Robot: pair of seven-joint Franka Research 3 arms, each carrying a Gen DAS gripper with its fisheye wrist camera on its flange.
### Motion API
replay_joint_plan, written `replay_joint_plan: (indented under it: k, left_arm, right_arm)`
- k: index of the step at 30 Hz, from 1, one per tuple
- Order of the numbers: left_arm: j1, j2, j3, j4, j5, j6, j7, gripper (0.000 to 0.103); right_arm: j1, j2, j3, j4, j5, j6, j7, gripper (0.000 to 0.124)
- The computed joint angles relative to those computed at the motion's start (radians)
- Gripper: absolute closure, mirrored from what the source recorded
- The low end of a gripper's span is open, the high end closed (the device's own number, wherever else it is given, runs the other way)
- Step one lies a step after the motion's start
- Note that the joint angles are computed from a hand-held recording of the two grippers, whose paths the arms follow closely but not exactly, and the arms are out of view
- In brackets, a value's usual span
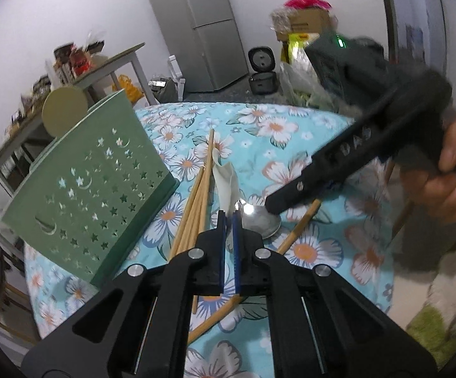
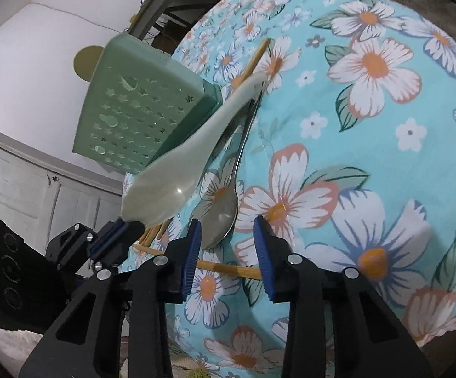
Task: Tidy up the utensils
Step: 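Grasp a metal spoon with the right tool while the left tool grasps a white ceramic spoon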
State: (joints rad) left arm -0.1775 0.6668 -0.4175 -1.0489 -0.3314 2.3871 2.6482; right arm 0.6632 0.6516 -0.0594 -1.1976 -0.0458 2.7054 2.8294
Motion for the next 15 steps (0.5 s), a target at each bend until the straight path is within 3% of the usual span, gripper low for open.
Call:
replay_joint_plan:
  k: [4,10,15]
  left_arm:
    - [-0.004,0.061,0.003,0.120,-0.019,-0.104,-0.074,0.100]
    - [-0.018,0.159,0.005,0.310,-0.048,-0.236,-0.167,0.100]
    - [-0.021,0.180,0.008,0.347,-0.062,-0.250,-0.177,0.100]
  right_arm:
    - [-0.015,0.046,0.017,0.074,0.021,-0.038,-0.018,0.091]
    - [-0.027,0.171,0.029,0.304,0.041,-0.175,-0.055,0.092]
    - [-0.032,0.272,0.027,0.482,0.049,-0.258,-0.059,0.098]
